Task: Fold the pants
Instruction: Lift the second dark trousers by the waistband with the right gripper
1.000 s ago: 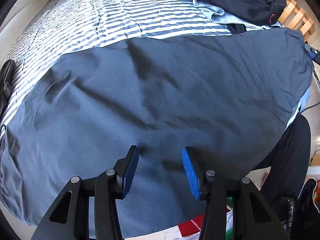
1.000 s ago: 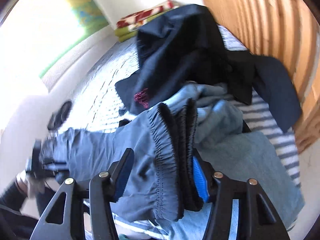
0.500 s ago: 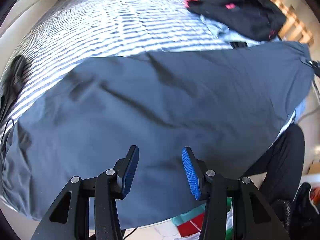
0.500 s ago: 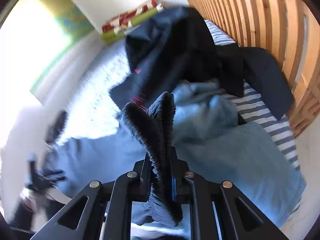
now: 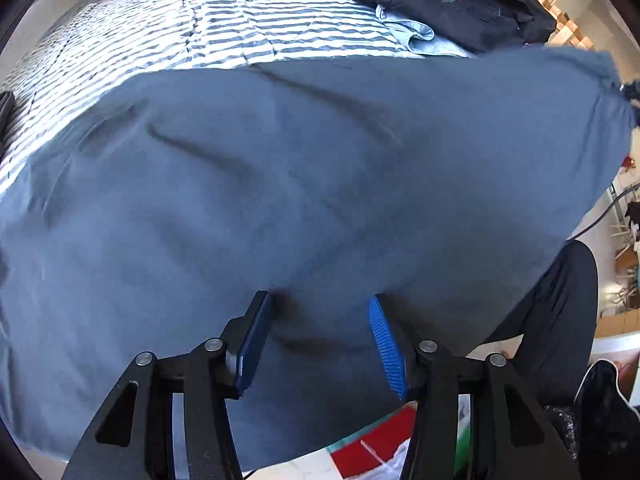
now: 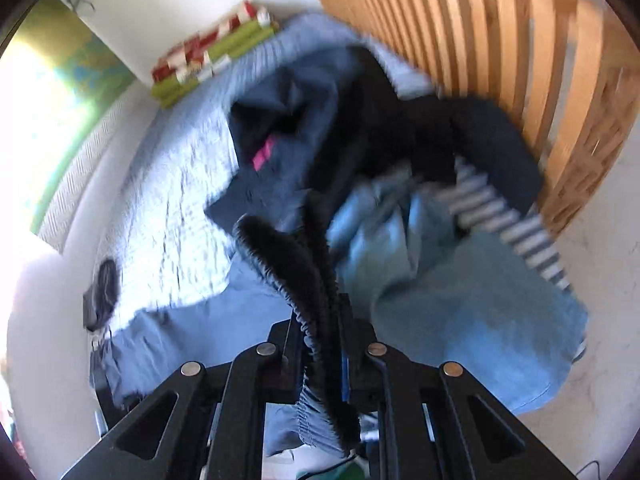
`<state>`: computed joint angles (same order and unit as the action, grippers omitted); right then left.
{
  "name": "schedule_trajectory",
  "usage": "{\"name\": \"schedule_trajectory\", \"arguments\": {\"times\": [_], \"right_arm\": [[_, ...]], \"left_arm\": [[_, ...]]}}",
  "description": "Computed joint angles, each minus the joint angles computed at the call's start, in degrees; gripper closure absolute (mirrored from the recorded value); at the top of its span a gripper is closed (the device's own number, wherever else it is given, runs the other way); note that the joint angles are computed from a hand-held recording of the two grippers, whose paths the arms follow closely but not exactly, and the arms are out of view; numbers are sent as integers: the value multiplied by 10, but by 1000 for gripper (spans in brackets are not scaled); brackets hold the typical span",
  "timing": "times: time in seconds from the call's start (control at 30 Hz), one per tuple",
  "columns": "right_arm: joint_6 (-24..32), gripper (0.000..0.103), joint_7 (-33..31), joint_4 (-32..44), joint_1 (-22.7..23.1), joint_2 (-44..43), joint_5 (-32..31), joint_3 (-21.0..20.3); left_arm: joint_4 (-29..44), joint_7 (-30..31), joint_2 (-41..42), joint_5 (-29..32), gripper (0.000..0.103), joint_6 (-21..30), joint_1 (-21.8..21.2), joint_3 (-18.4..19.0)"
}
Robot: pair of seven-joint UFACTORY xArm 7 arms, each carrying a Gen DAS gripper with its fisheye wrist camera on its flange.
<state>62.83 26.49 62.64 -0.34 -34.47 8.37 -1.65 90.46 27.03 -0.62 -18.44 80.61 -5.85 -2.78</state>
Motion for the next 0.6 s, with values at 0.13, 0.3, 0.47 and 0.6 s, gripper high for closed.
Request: {"name": "schedule_trajectory", "arguments": {"times": [0.13, 0.3, 0.47, 0.6], "right_arm": [[42, 92, 34, 64, -8, 21, -28, 26], [74, 91, 59, 123, 37, 65, 10, 49], [63, 91, 73, 233, 102, 168, 31, 101], [51, 91, 95, 364, 157, 295, 4, 143]], "left_arm": [[5, 32, -22, -6, 49, -25, 10, 12], [54, 37, -8, -45, 49, -18, 56, 49], [98, 41, 15, -68, 49, -15, 126, 86], [155, 45, 52, -82, 49, 8, 187, 105]]}}
